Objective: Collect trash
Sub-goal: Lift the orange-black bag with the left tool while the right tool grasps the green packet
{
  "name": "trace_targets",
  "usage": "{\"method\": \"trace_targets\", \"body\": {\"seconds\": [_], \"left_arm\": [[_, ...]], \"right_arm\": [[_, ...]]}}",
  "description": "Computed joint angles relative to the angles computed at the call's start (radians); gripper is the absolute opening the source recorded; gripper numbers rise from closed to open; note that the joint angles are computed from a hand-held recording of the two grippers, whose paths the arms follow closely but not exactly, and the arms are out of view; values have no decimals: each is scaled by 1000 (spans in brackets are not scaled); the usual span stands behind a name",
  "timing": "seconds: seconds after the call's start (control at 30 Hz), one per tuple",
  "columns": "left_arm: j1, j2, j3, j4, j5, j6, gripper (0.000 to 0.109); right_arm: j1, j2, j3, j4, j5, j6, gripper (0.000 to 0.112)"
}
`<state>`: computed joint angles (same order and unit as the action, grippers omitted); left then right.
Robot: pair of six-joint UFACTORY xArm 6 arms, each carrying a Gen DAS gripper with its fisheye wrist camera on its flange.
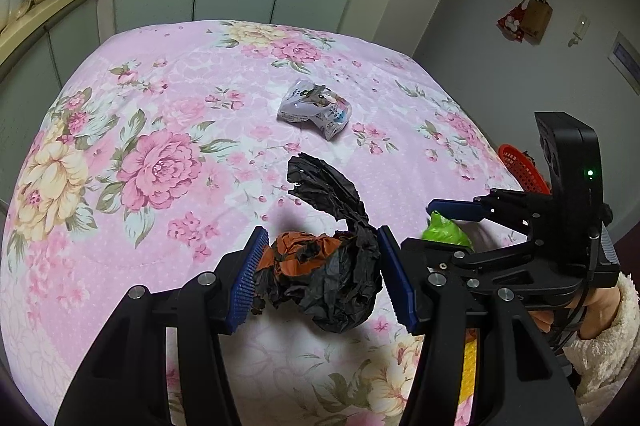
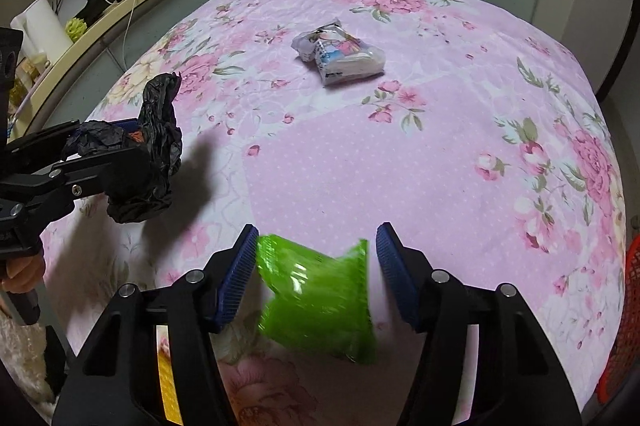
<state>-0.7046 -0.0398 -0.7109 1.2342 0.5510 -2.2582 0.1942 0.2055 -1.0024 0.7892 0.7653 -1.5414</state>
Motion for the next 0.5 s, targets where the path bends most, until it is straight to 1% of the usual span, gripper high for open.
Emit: {"method": "trace_targets", "body": {"seconds": [0.17, 0.3, 0.5], "left_arm": [[2, 19, -18, -6, -7, 11, 54], [-2, 36, -36, -14, -4, 27, 54], [-8, 34, -49, -19, 17, 37, 54]], "right_arm": [[-20, 1, 0, -4, -4, -1, 59], [-29, 1, 7, -4, -15, -2, 48], [-43, -2, 4, 9, 1, -3, 42]]}}
